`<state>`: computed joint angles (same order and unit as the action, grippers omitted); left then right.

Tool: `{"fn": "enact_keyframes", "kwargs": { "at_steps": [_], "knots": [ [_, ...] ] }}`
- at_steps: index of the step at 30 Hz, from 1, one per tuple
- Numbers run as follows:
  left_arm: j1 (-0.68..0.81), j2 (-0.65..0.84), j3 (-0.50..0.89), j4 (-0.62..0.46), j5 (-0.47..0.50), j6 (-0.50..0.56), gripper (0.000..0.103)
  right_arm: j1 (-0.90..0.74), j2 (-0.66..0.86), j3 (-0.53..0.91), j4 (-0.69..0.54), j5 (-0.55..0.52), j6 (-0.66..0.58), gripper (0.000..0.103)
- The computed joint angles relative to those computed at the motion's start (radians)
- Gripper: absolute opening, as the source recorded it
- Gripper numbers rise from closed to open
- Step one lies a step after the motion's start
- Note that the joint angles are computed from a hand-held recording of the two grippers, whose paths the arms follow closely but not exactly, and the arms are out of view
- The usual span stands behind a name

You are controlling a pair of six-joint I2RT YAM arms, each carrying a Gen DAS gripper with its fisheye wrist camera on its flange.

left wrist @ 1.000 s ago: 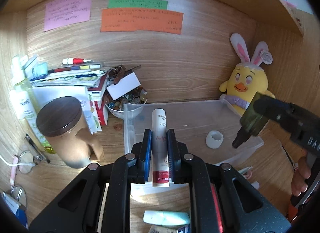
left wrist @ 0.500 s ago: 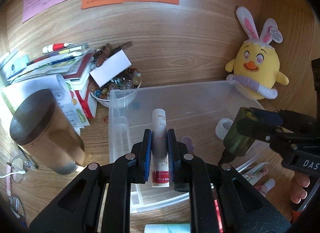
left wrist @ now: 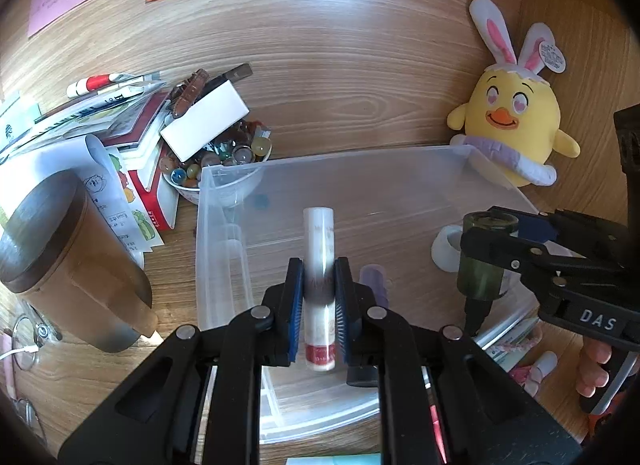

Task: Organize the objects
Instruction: 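Carry the white tube and green glass bottle with both grippers over the clear box, then open both grippers to drop the tube and green bottle into the box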

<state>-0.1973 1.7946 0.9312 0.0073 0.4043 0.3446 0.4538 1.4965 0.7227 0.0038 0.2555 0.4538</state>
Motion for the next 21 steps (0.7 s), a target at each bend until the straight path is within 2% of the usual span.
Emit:
{"fn": "enact_keyframes", "kwargs": {
  "at_steps": [3, 5, 10, 11, 13, 17, 19, 21],
  "knots": [
    [-0.001, -0.005, -0.008, 0.005, -0.004, 0.005, 0.014, -0.005, 0.014, 0.01, -0.011, -0.009, 0.006, 0.04],
    [-0.001, -0.007, -0.007, -0.006, 0.004, 0.007, 0.015, -0.009, 0.029, 0.018, -0.018, -0.023, 0.019, 0.044],
    [0.01, -0.024, -0.007, -0.03, 0.029, 0.004, 0.018, 0.023, 0.048, 0.039, -0.042, 0.046, 0.002, 0.053],
    [0.011, -0.033, -0.014, -0.025, 0.028, 0.002, 0.022, 0.031, 0.047, 0.04, -0.046, 0.07, 0.0, 0.059],
    [0.018, -0.057, -0.032, -0.015, 0.034, -0.002, 0.031, 0.046, 0.037, 0.037, -0.049, 0.116, -0.003, 0.064],
    [0.034, -0.119, -0.073, -0.003, 0.045, 0.001, 0.041, 0.053, 0.001, 0.032, -0.07, 0.146, -0.002, 0.067],
    [0.045, -0.155, -0.095, -0.001, 0.056, 0.005, 0.05, 0.056, -0.021, 0.031, -0.088, 0.147, 0.001, 0.07],
    [0.055, -0.199, -0.125, 0.011, 0.06, 0.007, 0.062, 0.067, -0.044, 0.029, -0.107, 0.165, 0.01, 0.078]
  ]
}}
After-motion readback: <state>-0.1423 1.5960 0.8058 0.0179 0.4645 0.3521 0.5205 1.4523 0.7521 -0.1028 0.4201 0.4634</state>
